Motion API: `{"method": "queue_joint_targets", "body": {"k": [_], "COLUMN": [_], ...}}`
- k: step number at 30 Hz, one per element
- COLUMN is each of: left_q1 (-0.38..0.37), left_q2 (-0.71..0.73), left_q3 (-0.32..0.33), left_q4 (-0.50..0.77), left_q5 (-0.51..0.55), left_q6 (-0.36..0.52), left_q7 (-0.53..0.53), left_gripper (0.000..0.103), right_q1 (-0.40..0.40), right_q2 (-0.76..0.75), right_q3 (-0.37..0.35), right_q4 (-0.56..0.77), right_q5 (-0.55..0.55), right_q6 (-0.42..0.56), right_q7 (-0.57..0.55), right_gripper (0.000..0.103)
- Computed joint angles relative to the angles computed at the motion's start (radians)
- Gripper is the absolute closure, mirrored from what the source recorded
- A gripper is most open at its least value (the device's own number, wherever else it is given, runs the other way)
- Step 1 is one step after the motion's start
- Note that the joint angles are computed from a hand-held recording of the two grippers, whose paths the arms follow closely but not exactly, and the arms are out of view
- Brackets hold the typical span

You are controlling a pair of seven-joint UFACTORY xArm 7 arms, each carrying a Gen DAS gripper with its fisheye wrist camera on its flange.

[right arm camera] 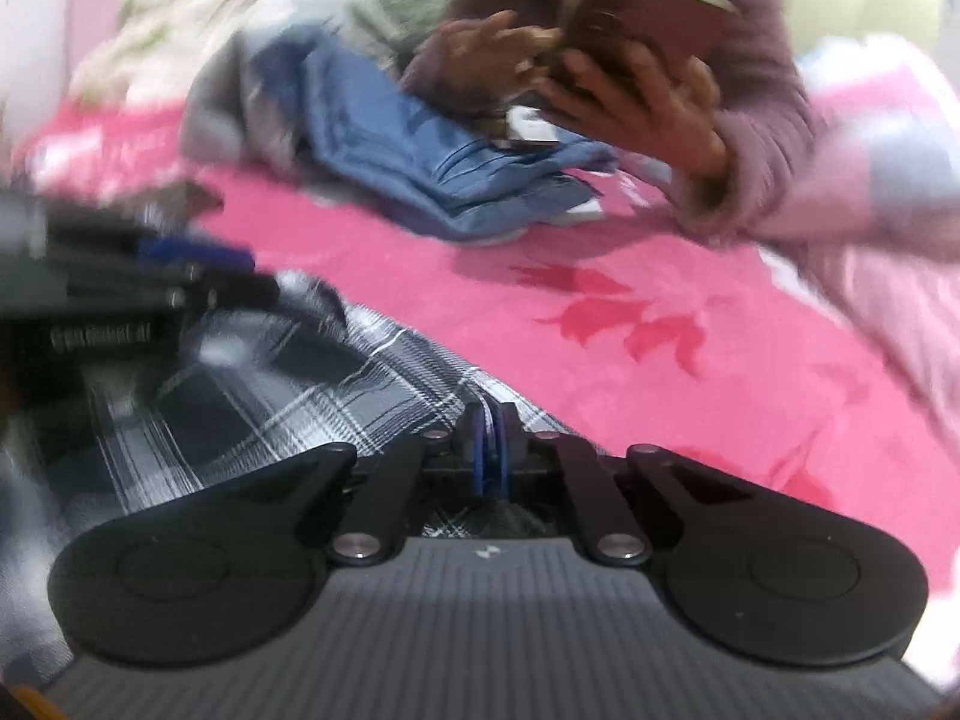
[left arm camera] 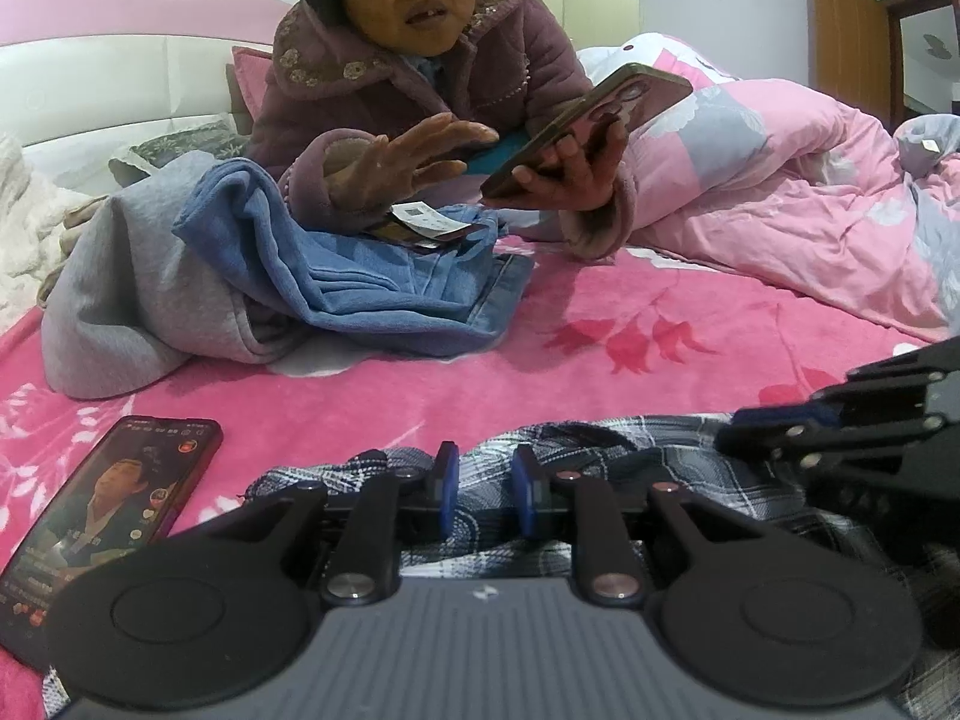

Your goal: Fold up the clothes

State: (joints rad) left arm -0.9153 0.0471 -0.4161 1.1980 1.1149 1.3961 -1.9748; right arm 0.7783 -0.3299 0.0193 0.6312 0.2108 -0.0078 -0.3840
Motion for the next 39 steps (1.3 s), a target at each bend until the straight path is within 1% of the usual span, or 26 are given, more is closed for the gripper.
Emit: {"method": "queue_joint_targets", "body": {"k": [2, 3, 6, 10, 14, 19, 22, 25, 31, 39], "left_q1": [0.001, 0.001, 0.004, 0.008, 0.012, 0.022, 0.033, 0.041, 0.05, 0.053], "left_q2": [-0.002, -0.004, -0.008, -0.013, -0.018, -0.038, -0.049, -0.054, -0.059, -0.058], "left_q3": [0.0, 0.0, 0.0, -0.002, -0.004, -0.006, -0.011, -0.016, -0.023, -0.025], "left_q4": [-0.003, -0.005, -0.01, -0.016, -0.022, -0.047, -0.061, -0.069, -0.076, -0.077], "left_q5": [0.001, 0.001, 0.003, 0.005, 0.006, 0.01, 0.013, 0.015, 0.016, 0.015], "left_q6": [-0.006, -0.009, -0.017, -0.029, -0.04, -0.073, -0.092, -0.102, -0.11, -0.111], "left_q7": [-0.002, -0.003, -0.007, -0.011, -0.016, -0.038, -0.054, -0.063, -0.071, -0.071], "left_gripper": [0.081, 0.081, 0.08, 0.08, 0.078, 0.076, 0.076, 0.076, 0.076, 0.076], "right_q1": [0.059, 0.044, 0.075, 0.127, 0.096, -0.075, -0.204, -0.272, -0.328, -0.315], "right_q2": [-0.014, -0.016, -0.024, -0.038, -0.062, -0.104, -0.146, -0.192, -0.247, -0.276], "right_q3": [-0.06, -0.053, -0.1, -0.169, -0.153, 0.002, 0.122, 0.188, 0.244, 0.229], "right_q4": [-0.02, -0.027, -0.045, -0.067, -0.089, -0.104, -0.118, -0.14, -0.16, -0.174], "right_q5": [0.057, 0.056, 0.074, 0.068, 0.046, 0.001, -0.035, -0.056, -0.109, -0.182], "right_q6": [-0.032, -0.041, -0.078, -0.132, -0.152, -0.102, -0.077, -0.063, -0.008, 0.026], "right_q7": [0.0, 0.03, 0.083, 0.148, 0.221, 0.323, 0.404, 0.487, 0.611, 0.681], "right_gripper": [0.089, 0.088, 0.087, 0.087, 0.087, 0.087, 0.087, 0.086, 0.084, 0.084]}}
